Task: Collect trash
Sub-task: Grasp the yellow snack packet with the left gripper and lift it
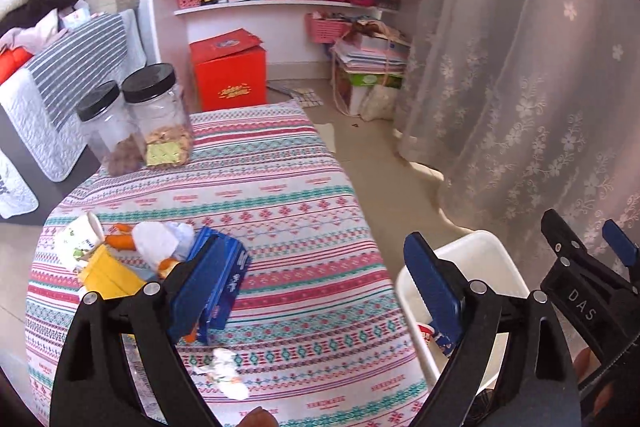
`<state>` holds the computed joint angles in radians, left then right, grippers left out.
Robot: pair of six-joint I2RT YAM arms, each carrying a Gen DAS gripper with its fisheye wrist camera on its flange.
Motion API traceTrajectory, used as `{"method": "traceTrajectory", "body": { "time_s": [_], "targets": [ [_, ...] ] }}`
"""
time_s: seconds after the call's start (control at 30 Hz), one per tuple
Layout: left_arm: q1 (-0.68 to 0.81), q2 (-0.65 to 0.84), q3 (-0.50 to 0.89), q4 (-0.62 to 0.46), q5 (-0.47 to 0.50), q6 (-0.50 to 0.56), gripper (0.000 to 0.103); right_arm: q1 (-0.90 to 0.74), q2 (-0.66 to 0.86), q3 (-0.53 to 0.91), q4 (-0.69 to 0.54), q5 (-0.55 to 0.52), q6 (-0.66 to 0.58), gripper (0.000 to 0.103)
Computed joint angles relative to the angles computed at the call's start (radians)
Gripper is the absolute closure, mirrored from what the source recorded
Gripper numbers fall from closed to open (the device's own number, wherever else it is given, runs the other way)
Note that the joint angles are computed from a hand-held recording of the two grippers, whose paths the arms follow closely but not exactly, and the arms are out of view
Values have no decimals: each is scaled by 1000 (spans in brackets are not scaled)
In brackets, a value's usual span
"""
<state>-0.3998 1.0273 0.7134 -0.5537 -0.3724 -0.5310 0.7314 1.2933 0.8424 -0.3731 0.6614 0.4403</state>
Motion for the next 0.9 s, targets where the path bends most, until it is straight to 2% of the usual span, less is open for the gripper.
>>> {"method": "traceTrajectory", "body": {
  "time_s": [0.27,0.43,0.5,0.63,0.7,0.8,0.9],
  "targets": [
    [306,-133,-114,-1,99,148,15,149,173,129,1,20,43,7],
    [578,-116,-140,7,224,281,15,220,257,204,-5,22,63,7],
    [699,-88,-140,3,291,322,15,234,285,228,-2,13,61,7],
    [1010,46,-105,-22,549,406,15,258,334,274,-13,-3,67,7],
    [1116,127,-83,-33,634,428,15,264,353,291,-17,-10,66,7],
    [1210,240,-55,-33,703,429,15,260,362,301,-24,-26,67,7],
    [1231,330,-41,-11,708,412,15,245,367,308,-35,-53,74,7]
  ]
}}
